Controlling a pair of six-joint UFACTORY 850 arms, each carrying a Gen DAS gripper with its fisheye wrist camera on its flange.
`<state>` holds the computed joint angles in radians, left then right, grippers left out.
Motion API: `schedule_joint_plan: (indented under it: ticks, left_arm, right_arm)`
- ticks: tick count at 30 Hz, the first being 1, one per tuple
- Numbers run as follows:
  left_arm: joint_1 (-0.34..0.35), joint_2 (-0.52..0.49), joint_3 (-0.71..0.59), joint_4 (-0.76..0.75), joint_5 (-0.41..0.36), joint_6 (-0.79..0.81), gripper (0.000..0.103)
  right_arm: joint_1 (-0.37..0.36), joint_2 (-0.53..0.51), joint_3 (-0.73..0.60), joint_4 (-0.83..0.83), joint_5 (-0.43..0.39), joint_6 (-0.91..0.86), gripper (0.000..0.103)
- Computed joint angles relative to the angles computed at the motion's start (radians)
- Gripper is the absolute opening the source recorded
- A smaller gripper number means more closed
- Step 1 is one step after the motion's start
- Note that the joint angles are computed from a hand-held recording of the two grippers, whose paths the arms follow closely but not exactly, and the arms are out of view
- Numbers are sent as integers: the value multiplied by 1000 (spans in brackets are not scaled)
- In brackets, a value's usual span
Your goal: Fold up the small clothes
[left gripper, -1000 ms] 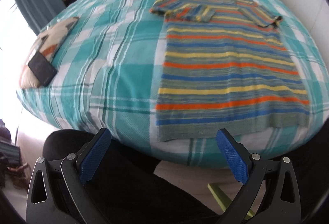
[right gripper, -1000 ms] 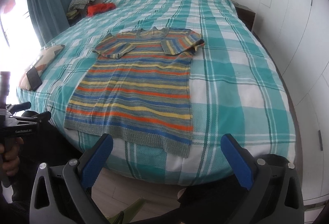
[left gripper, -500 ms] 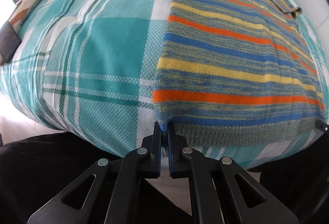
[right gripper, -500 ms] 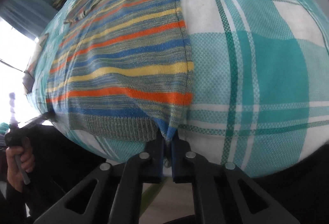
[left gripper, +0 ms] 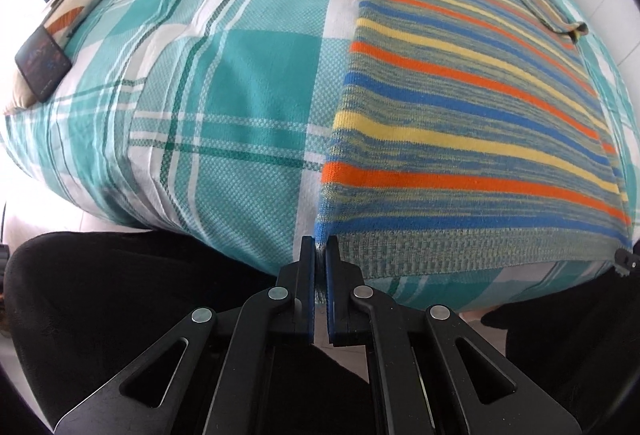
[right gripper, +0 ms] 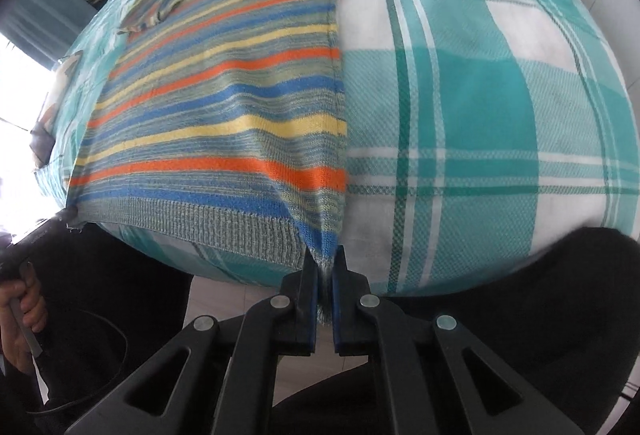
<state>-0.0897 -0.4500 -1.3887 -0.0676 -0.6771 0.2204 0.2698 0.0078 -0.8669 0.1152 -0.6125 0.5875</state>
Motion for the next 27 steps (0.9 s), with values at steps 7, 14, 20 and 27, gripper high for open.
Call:
schedule_joint_plan:
  ticks: [7, 14, 20, 27]
  left_arm:
    - [-17, -33, 1, 58, 10, -82, 2]
    - [-46, -86, -33, 129, 7, -159, 2]
    - [-69, -138, -85, 162, -9, -213, 2]
    - [-90, -160, -98, 199, 1, -256, 2]
  right_arm:
    - [-12, -29, 21, 28, 36, 4, 4]
    - [-30, -83, 5, 61, 51, -24, 4]
    - [-42, -90, 10, 80, 77, -27, 4]
    - [-55, -80, 40, 119, 114, -72, 5]
